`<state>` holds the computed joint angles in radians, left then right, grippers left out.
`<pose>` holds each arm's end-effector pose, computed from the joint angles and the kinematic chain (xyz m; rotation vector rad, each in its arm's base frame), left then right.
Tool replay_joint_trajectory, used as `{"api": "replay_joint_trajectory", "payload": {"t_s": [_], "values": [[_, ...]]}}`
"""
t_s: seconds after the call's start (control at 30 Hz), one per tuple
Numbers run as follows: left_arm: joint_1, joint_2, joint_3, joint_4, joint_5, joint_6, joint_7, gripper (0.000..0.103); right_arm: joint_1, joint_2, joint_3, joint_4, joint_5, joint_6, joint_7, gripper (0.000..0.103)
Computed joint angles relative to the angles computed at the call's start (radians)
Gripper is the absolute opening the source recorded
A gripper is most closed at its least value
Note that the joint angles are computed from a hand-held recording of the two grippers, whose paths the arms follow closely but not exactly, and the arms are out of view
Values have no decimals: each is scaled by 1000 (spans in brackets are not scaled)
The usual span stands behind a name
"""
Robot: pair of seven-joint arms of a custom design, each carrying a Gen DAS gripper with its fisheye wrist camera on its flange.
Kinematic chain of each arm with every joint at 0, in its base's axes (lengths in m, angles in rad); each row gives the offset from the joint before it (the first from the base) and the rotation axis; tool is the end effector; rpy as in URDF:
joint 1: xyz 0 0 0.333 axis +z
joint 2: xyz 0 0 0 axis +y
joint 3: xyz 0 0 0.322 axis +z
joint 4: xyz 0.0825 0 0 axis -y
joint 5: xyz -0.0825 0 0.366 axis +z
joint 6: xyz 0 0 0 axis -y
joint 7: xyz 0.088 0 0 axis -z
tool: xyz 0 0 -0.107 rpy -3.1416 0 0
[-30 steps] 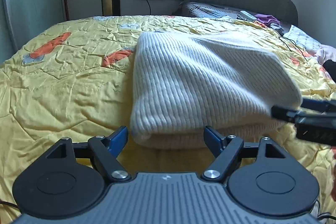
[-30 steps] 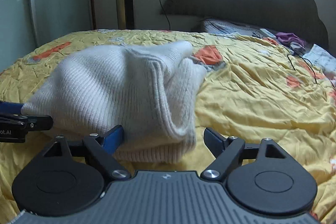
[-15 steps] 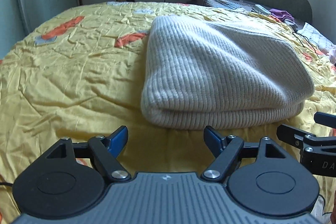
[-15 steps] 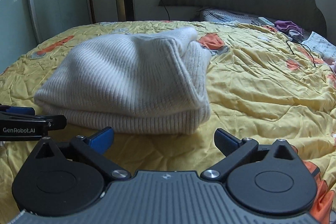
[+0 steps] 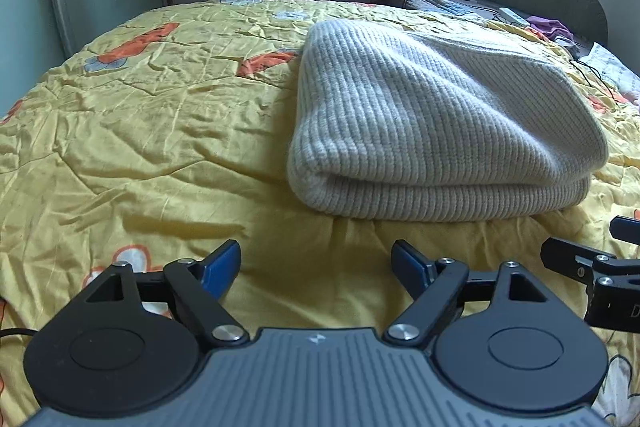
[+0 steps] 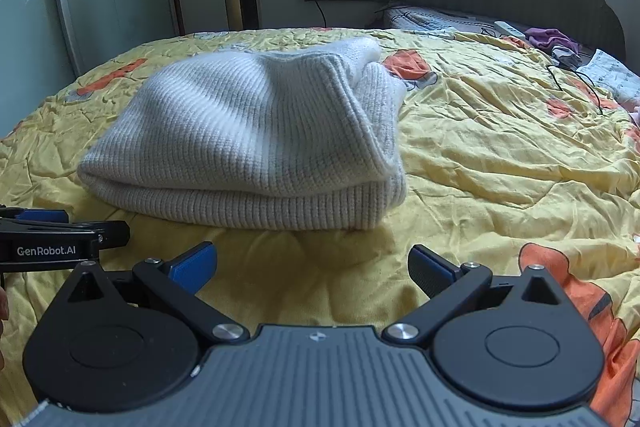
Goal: Fold small clothes
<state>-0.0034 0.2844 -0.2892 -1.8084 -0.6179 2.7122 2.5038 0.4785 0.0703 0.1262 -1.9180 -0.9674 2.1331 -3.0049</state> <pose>0.6398 -0.1521 0.4715 -1.1221 2.4170 -0.9889 0.5010 0.3005 0.4995 -1.1621 2.2547 -0.9889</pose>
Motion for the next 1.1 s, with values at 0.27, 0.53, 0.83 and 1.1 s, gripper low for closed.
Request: {"api": "replay_joint_trajectory", "payload": {"t_s": [0.27, 0.53, 0.83, 1.1], "values": [[10, -33, -24, -76, -63, 95, 94, 84, -6, 8, -4, -17, 26, -7, -15, 103], [9, -42, -32, -102, -122, 134, 143, 87, -6, 12, -7, -26, 22, 2, -26, 103], [8, -38, -35, -113, -158, 166, 162, 100, -2, 4, -6, -52, -15, 16, 9, 103], [15, -36, -48, -119, -195, 181, 193, 103, -18, -24, -4, -101, -63, 80, 20, 103]]}}
